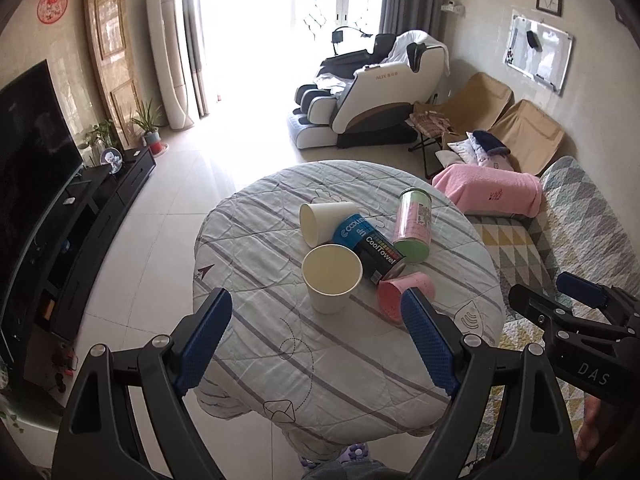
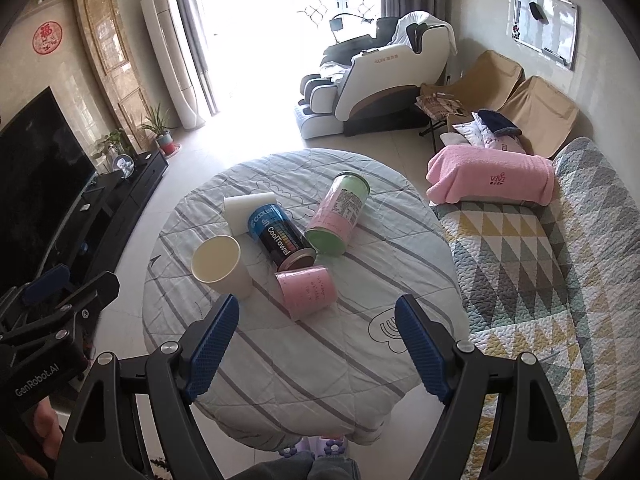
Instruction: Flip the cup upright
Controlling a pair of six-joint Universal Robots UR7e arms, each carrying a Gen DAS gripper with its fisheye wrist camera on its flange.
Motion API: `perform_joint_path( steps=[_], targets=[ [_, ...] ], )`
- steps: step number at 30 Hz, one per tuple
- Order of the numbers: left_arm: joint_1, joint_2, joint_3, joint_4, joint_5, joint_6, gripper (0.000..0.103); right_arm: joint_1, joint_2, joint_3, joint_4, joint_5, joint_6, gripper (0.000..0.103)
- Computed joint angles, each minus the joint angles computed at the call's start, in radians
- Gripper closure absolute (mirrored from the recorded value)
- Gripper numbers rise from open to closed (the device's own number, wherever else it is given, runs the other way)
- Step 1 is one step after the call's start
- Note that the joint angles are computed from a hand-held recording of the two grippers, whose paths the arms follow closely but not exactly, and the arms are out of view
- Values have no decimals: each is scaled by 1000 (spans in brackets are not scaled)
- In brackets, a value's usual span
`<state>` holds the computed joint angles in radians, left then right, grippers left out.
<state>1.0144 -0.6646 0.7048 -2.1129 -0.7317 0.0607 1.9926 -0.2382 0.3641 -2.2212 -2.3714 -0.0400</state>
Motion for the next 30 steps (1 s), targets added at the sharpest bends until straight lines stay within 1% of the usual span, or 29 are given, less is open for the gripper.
perform_joint_path(
  steps=[7,11,15,23,27,30],
  targets=[
    [-4,10,-9,-35,-11,31,15,0,-15,29,-35,-18,0,21],
    [-10,19,-18,-74,-11,64,15,3,-20,43,-85,-26,-24,21],
    [-14,25,-23,-120,-18,104,15,4,-13,29,-108,-27,-48,21],
    [-19,32,-29,-212,-22,172,15,13,41,-67,-129,-31,-136,21],
    [-20,34,-30,-249,-24,198,14,17,56,-94,-167,-35,-182,21],
    [-22,27,-14,-286,-37,222,12,21,65,-108,-203,-40,-214,20]
  ],
)
